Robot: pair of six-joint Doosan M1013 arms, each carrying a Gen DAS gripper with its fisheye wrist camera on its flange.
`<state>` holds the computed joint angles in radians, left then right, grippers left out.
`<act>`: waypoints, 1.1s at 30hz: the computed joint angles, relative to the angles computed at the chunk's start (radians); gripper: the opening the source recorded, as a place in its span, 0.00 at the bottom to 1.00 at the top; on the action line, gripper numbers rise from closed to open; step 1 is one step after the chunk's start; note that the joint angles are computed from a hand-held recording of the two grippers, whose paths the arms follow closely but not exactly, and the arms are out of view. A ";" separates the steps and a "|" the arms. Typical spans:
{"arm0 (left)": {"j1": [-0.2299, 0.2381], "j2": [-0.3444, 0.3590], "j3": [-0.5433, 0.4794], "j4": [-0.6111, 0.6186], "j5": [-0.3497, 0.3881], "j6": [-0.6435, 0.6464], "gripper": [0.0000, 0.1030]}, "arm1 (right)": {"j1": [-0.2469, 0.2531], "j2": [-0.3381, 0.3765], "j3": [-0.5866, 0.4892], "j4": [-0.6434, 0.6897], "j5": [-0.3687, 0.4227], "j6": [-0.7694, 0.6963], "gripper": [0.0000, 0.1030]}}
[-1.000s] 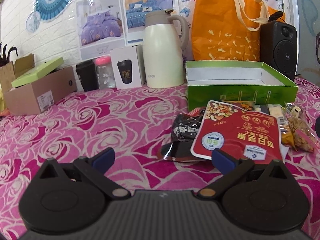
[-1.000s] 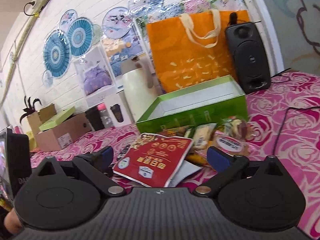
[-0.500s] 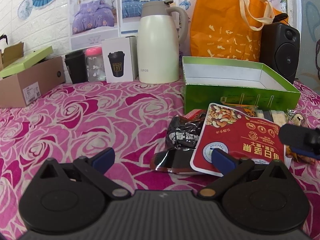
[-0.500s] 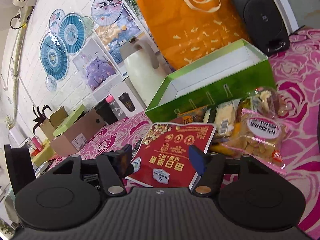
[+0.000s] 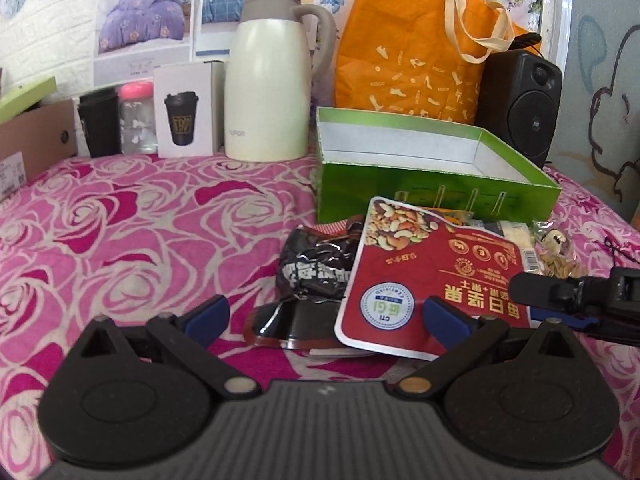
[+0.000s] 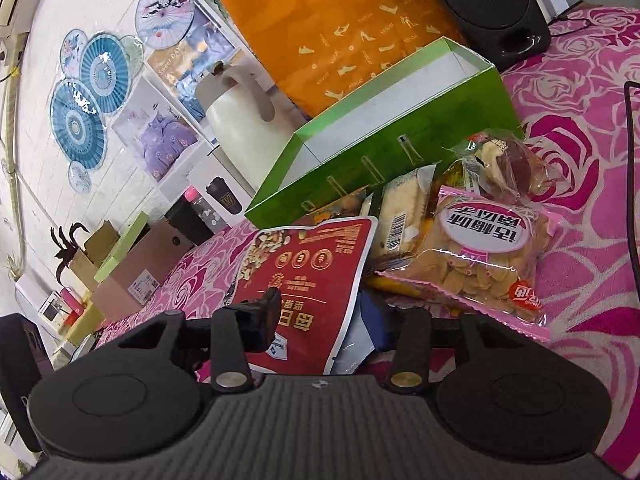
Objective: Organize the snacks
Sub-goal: 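Grasp the red nut bag with the left gripper and lift it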
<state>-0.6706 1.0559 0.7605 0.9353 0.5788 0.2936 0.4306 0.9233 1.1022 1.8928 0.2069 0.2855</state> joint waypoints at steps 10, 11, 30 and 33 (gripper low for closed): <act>0.010 -0.022 0.040 -0.055 -0.114 0.033 0.88 | -0.018 0.007 -0.007 -0.033 0.043 0.125 0.68; 0.015 -0.021 0.034 -0.106 -0.129 0.080 0.81 | -0.019 0.007 -0.006 -0.032 0.048 0.131 0.66; 0.033 -0.035 0.062 -0.173 -0.232 0.019 0.21 | -0.027 0.014 0.006 0.184 0.106 -0.024 0.12; 0.036 -0.061 0.110 -0.096 -0.285 -0.076 0.19 | -0.021 -0.004 0.032 0.321 0.129 -0.218 0.07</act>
